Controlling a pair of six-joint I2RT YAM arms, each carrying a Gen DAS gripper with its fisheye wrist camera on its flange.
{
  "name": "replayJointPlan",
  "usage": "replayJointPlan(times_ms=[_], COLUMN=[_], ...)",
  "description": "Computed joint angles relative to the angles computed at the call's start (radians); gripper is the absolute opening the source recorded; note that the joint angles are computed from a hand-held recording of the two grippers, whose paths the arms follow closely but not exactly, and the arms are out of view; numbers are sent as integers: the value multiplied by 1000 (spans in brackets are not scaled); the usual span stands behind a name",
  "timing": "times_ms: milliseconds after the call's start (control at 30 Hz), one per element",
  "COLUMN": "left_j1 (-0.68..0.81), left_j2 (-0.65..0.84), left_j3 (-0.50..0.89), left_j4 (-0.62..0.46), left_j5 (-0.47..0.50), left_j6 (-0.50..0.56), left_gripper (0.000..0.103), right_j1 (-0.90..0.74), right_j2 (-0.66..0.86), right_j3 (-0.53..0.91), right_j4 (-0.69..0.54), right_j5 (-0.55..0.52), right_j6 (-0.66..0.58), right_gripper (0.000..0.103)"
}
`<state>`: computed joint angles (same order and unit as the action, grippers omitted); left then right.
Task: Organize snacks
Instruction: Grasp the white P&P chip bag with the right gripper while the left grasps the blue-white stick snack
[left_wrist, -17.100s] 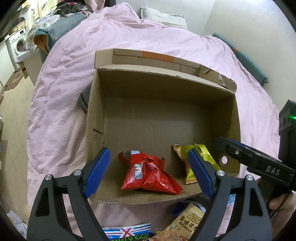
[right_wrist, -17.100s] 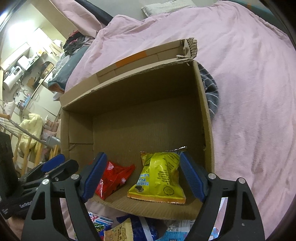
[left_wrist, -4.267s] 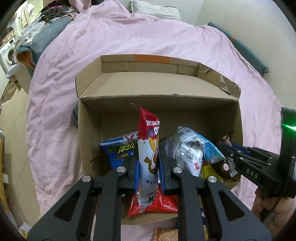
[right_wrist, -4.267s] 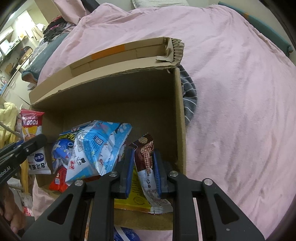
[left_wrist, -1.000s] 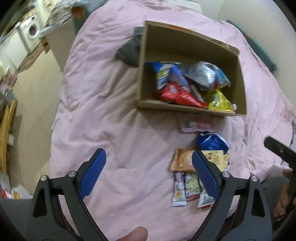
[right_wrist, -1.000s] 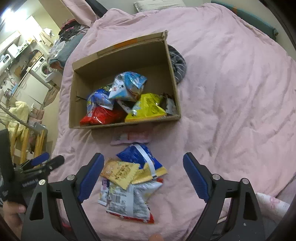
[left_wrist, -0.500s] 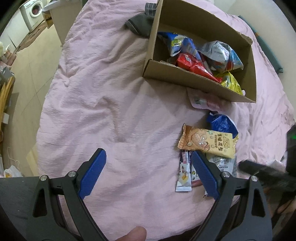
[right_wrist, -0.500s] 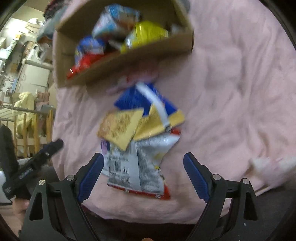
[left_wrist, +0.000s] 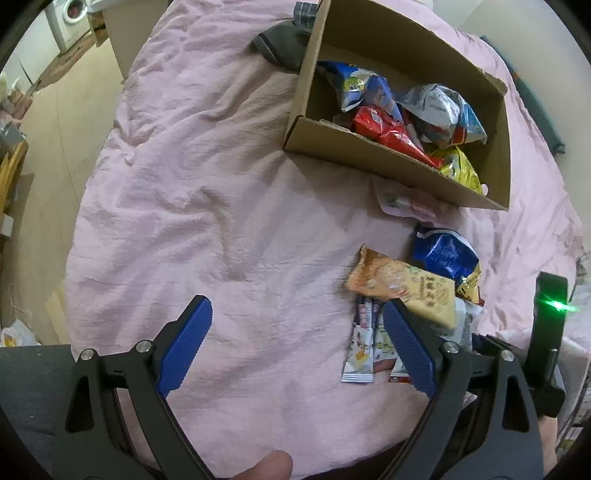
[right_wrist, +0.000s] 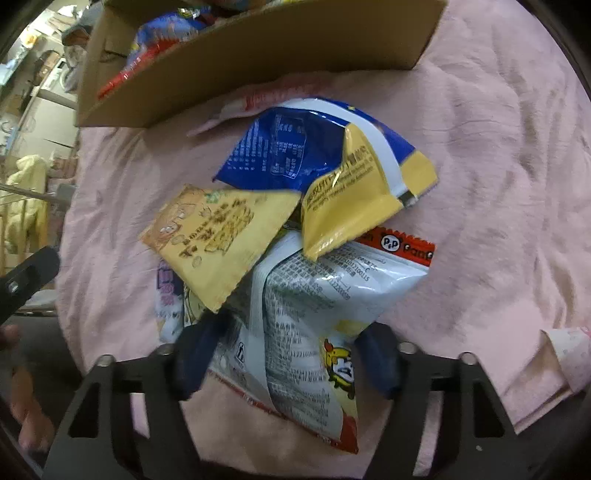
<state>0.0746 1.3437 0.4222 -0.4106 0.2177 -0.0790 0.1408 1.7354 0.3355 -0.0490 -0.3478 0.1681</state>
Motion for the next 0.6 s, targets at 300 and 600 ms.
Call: replayJointPlan(times_ms=[300, 600], left_j1=[25, -20], left_j2=[37, 95], left_j3=[11, 1], left_j4=[7, 74], left_j5=[-4, -5], left_j6=[-18, -25], left_gripper=[92, 90], right_j1=[-239, -404], right_j2=[-339, -629], right_j3=[-17, 72], right_j4=[-410, -600], right_j5=[-126, -235], right_j6=[-247, -414], right_gripper=[55, 55])
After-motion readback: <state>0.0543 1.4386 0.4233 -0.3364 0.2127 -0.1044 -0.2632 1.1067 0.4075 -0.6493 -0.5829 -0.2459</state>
